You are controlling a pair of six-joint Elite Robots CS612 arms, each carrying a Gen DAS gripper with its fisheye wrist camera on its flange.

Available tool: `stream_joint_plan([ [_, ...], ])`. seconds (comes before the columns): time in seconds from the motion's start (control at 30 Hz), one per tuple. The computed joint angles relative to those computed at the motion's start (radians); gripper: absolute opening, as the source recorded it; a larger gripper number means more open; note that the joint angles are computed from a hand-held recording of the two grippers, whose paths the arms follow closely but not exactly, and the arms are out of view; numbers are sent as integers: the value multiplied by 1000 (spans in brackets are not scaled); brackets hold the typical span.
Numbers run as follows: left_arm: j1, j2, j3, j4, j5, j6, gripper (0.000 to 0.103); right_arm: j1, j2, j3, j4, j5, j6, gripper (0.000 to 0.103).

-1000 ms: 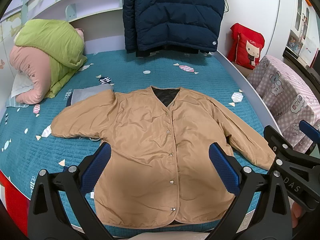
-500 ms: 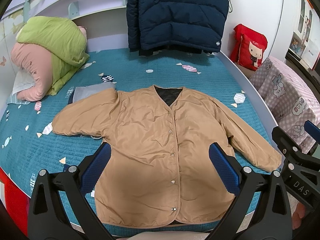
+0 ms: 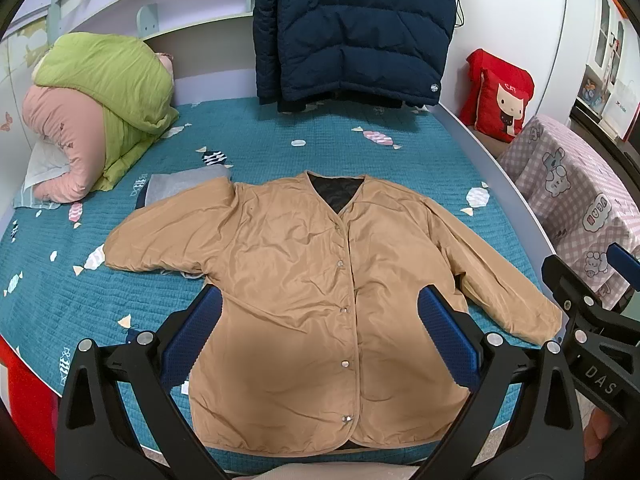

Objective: Fold large clothes

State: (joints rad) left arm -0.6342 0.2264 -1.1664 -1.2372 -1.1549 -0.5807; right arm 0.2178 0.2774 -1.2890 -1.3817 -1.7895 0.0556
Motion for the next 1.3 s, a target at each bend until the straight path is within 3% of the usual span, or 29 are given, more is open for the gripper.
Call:
stream_joint_plan([
  [0.67, 5, -6, 17, 2, -21, 2, 98, 6, 2, 6, 16, 1, 21, 96],
  [1.07, 38, -3, 29, 17, -86, -6, 98, 11, -26, 73, 49, 31, 58, 96],
  [1.3, 70, 1, 31, 60, -109, -49, 98, 24, -58, 166, 27, 80, 50, 96],
])
